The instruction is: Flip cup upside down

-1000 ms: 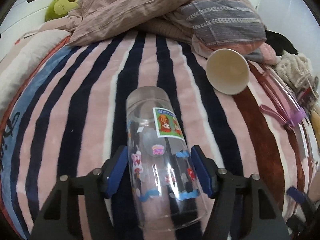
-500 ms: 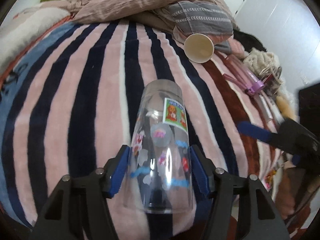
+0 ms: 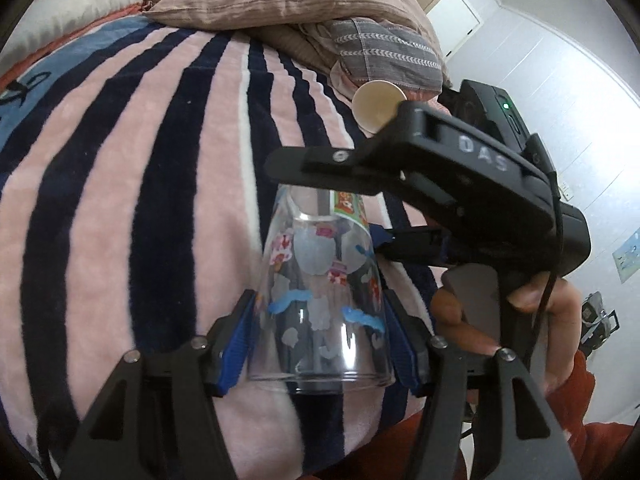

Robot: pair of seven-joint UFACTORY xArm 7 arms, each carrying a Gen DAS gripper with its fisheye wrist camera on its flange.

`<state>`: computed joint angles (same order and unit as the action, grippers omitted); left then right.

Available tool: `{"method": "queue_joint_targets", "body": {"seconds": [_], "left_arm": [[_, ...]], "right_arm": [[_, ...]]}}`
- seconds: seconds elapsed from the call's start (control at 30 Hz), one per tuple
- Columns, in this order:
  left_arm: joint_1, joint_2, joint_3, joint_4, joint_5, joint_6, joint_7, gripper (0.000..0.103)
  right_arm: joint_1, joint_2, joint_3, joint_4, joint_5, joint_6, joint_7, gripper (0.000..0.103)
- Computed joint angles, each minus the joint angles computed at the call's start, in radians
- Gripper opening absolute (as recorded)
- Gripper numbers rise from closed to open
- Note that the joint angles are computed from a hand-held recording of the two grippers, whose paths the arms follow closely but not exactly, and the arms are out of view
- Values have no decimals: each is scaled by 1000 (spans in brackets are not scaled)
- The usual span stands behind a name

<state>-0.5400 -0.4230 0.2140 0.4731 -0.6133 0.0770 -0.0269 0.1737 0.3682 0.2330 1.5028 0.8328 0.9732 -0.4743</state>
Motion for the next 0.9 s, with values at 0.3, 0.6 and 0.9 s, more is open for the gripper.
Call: {"method": "queue_joint_targets", "body": {"seconds": [0.3,0.6,0.9], "left_arm": [[-167,11,132,10,-13,-100,87,59],[-410,149,366,197,-44,-117,301,64],[-95,167,15,102,40,-146,200,67]], "right_arm": [[24,-181,16,-235,143,-307,-201,63],[63,-312,-23,-271,471,-457,-847,56],[165,-519,-79,-550,710,-551,-1311,55]]}}
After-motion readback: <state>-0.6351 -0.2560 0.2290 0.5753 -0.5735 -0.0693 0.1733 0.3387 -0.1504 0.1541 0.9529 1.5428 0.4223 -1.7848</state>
